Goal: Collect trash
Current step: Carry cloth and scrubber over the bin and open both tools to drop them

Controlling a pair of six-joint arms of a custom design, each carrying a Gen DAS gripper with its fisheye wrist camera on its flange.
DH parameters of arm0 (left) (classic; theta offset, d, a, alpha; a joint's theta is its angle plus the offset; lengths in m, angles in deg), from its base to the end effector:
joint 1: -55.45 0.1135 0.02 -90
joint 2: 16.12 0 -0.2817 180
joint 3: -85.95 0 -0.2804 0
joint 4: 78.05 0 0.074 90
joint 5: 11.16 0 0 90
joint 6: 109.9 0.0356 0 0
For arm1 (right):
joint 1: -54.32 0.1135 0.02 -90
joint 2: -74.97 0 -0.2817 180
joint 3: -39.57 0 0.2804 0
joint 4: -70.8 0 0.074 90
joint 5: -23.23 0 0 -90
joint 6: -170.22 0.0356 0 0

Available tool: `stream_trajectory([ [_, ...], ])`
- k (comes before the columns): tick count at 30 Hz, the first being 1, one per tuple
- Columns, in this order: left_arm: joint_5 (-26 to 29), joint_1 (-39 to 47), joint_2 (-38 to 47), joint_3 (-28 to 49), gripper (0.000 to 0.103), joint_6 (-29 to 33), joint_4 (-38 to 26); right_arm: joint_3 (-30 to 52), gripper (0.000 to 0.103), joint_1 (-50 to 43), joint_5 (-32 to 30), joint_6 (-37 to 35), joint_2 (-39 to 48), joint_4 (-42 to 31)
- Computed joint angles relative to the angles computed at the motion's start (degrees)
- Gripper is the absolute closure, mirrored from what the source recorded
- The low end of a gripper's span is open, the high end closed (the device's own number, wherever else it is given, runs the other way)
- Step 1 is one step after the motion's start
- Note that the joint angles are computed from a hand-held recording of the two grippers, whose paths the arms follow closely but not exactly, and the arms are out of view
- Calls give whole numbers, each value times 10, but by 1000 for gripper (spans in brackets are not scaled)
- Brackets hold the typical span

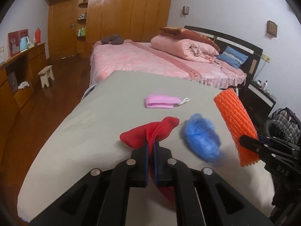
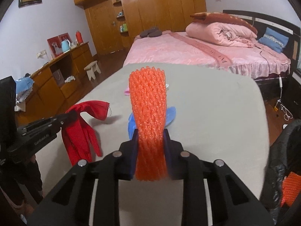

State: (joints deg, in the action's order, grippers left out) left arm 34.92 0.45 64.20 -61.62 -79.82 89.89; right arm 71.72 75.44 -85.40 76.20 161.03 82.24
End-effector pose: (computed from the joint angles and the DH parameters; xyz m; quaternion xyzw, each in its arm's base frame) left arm 0.1410 -0.1583 0.0969 -0.1353 0.8908 -0.0084 0.4338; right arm 0.2247 0.0990 0.0952 -0.2602 0.8673 0.2056 0.3712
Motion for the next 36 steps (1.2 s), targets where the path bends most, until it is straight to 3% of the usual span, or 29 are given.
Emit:
stream_trajectory([
  [9, -18, -25, 3, 74, 99, 31, -30, -6, 79, -52, -27, -6, -101, -71],
  [25, -25, -50, 65, 207, 99, 111, -16, 4, 79, -206, -109, -63, -245, -216],
  [36, -11, -73, 144, 314, 99, 169, 2, 38, 79, -364, -192, -130, -265, -291],
])
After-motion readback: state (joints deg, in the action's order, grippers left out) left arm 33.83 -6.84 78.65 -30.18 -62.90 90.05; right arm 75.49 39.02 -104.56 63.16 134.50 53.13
